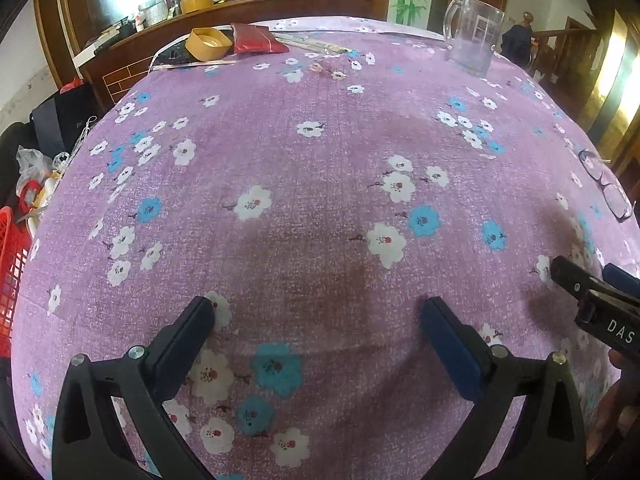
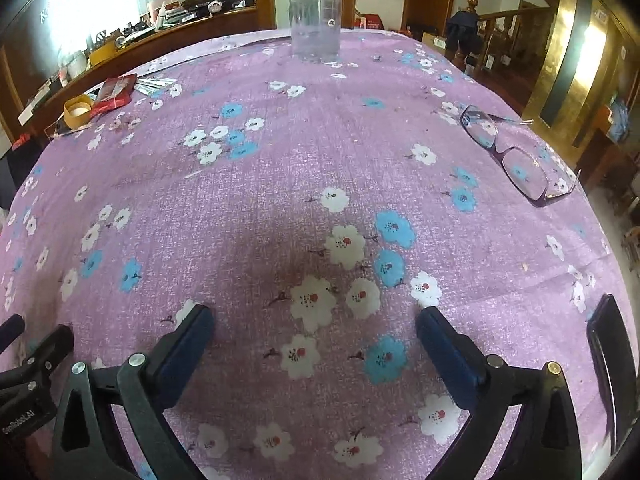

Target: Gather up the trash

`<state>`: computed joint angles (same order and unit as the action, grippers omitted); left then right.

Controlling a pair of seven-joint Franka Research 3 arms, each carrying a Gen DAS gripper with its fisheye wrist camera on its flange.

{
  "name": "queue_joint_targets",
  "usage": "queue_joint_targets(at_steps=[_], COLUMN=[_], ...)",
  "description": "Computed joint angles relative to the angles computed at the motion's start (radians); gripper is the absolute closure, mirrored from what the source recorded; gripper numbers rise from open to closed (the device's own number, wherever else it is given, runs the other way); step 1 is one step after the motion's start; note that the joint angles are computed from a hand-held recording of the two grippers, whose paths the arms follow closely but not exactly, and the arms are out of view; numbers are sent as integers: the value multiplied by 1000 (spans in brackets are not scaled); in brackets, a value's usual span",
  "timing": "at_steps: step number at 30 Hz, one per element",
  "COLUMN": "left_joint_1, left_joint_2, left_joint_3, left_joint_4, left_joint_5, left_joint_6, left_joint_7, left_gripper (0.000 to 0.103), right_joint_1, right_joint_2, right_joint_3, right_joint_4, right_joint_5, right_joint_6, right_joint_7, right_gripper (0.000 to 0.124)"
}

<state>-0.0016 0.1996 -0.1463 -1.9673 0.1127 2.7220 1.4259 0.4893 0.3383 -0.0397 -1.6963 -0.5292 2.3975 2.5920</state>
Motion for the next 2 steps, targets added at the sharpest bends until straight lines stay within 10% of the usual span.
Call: queue_joint_targets(at_steps=[2], left_joint_1=[-6], left_joint_2=[1], left_joint_3=[6], left_joint_4=[2], left_joint_5=[15], left_joint_6=[-2], left_joint_7=[-24], left_gripper=[0], right_joint_1=[0], right_joint_2=[1], right_joint_3=[0], right_joint_4=[2], right_joint_5=[1], right_joint_6=[0], right_joint_7=[1], right_gripper=[21])
